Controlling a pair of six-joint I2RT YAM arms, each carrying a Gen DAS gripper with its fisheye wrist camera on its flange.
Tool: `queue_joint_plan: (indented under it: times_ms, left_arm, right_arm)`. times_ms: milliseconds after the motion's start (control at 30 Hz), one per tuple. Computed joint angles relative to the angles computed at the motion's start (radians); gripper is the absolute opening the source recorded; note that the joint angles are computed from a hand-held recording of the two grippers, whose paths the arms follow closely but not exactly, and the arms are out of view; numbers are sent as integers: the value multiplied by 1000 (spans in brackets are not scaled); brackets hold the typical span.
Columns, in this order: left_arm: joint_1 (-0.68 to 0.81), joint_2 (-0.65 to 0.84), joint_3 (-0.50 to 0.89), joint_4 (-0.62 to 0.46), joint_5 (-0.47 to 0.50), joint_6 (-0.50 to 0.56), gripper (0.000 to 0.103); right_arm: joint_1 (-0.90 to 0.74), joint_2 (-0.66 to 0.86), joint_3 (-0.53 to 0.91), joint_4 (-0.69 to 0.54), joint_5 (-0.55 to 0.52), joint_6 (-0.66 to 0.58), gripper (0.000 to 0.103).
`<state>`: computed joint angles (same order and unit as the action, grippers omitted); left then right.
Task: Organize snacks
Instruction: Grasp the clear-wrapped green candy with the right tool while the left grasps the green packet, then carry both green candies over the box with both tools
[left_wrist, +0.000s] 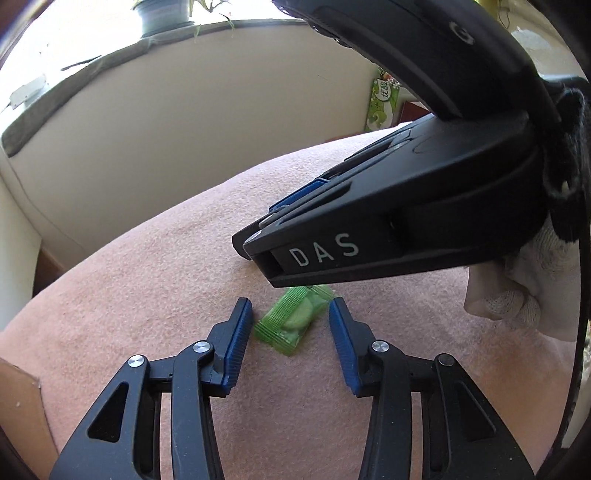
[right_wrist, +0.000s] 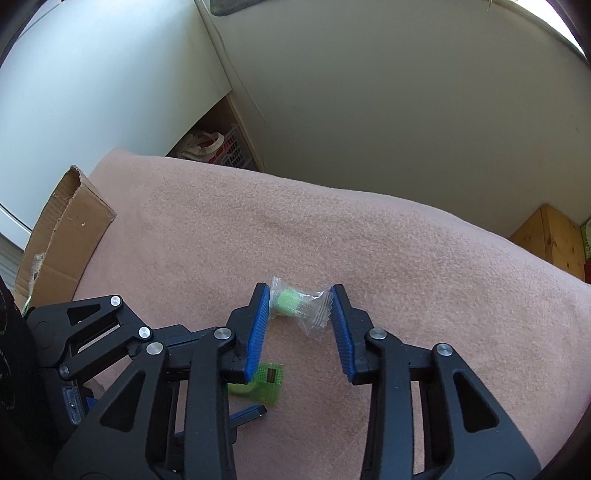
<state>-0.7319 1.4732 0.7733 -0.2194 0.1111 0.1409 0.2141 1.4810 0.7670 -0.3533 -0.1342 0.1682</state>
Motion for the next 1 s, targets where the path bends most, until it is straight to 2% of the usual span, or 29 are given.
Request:
queue_joint_plan:
  times_ms: [133,333,633,833,900,1000]
  left_arm:
    - [-44,-20,-11,-2,-35,-11,24]
    - [-120,-26,-7,-6,-109,-67,23]
    - [-116,-159,-45,-93,-126,-102,22]
    - [-128,-372,-85,-209,-169,-144,22]
    - [-195,-474,-105,-265,-220,-211,22]
    - [-188,-634,-130,-352,-248,-244,22]
  right_arm:
    - [-11,-16,-12,-8,-9,-2,30]
    - [-17,-35,-28,-6,-13,13,29]
    - [-51,-101,-74,-7,-46,28,29]
    - [-31,-191,-88,-47,-27,63,29]
    - [-11,-221,-85,-66,-14,80,29]
    - [43,-258,-68,-97,21,114,29]
